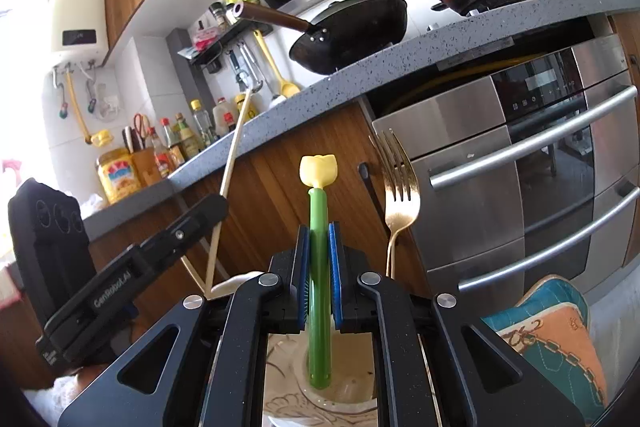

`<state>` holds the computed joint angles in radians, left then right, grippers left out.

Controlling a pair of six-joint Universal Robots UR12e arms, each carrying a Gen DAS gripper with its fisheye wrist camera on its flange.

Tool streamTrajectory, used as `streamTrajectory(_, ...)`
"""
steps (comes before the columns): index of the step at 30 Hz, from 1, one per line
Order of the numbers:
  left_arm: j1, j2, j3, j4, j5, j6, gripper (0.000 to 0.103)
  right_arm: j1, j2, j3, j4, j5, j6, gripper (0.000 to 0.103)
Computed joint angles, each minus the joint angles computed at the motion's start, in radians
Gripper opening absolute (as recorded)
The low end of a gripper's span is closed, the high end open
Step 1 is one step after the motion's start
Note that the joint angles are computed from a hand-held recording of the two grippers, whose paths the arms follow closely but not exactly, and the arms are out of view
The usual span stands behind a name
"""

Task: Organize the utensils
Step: 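Drop the chopstick into the tall cup while the right tool drops the green utensil in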

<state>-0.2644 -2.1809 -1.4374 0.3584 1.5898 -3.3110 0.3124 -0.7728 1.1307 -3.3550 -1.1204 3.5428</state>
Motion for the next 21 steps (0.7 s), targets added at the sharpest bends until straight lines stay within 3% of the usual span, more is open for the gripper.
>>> streamTrajectory(10, 0.009, 0.057, -0.104, -0.019, -0.029, 0.038, 0.004, 0.006, 0.000, 0.010, 0.001, -0.028, -0.034, 0.010)
streamTrajectory(19, 0.018, 0.083, -0.137, -0.070, -0.044, 0.015, 0.007, 0.030, -0.009, 0.030, -0.008, -0.142, -0.151, 0.010)
streamTrajectory(21, 0.020, 0.085, -0.141, -0.068, -0.049, 0.012, 0.015, 0.035, -0.007, 0.030, -0.018, -0.166, -0.169, 0.010)
